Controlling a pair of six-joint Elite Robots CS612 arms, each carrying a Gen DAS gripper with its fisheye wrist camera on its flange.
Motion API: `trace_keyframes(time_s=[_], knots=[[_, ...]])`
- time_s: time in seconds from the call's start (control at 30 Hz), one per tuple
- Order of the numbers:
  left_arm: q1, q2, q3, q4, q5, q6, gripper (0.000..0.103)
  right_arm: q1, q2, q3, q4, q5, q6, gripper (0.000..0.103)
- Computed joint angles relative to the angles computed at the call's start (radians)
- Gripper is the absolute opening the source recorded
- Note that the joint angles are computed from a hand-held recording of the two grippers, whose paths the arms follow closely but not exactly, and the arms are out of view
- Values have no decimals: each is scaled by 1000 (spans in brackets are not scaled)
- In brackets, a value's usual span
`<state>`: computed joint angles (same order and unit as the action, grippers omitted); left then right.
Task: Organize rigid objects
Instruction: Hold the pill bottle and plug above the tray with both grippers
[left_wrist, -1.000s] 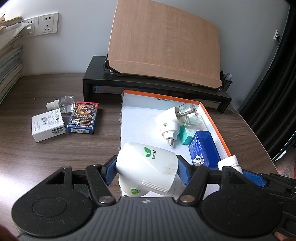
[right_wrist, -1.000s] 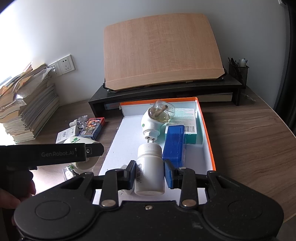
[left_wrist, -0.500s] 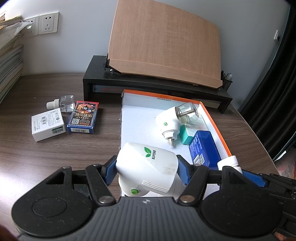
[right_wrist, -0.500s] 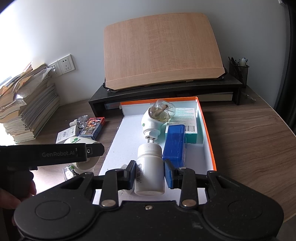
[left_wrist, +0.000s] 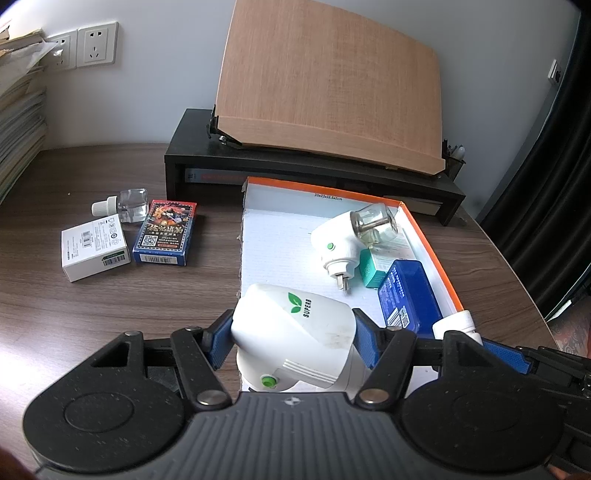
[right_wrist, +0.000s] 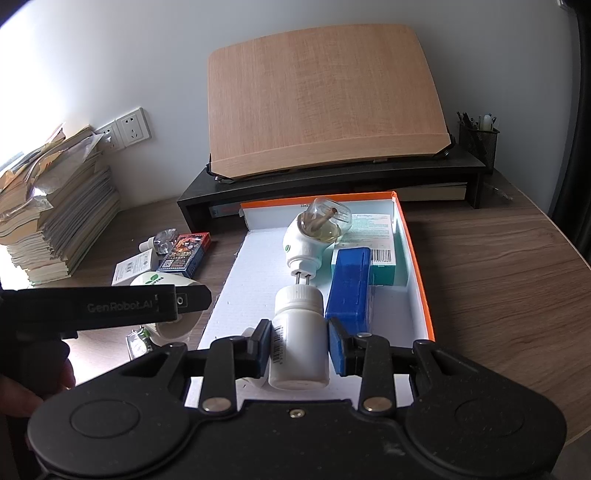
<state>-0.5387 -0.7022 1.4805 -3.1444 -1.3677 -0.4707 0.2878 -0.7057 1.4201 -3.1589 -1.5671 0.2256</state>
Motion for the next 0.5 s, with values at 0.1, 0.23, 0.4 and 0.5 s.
trace_keyframes(time_s=[0.1, 0.23, 0.4, 0.5], knots=[[0, 1, -1, 0, -1, 0, 66, 0, 0, 0, 0, -1, 1, 40], [1, 1, -2, 2, -1, -1, 66, 0, 1, -1, 2, 2, 1, 40], [1, 3, -4, 3, 0, 1, 66, 0, 4, -7, 8, 9, -2, 40], [2, 5, -8, 7, 2, -1, 66, -1, 4, -9, 9, 12, -3, 40]])
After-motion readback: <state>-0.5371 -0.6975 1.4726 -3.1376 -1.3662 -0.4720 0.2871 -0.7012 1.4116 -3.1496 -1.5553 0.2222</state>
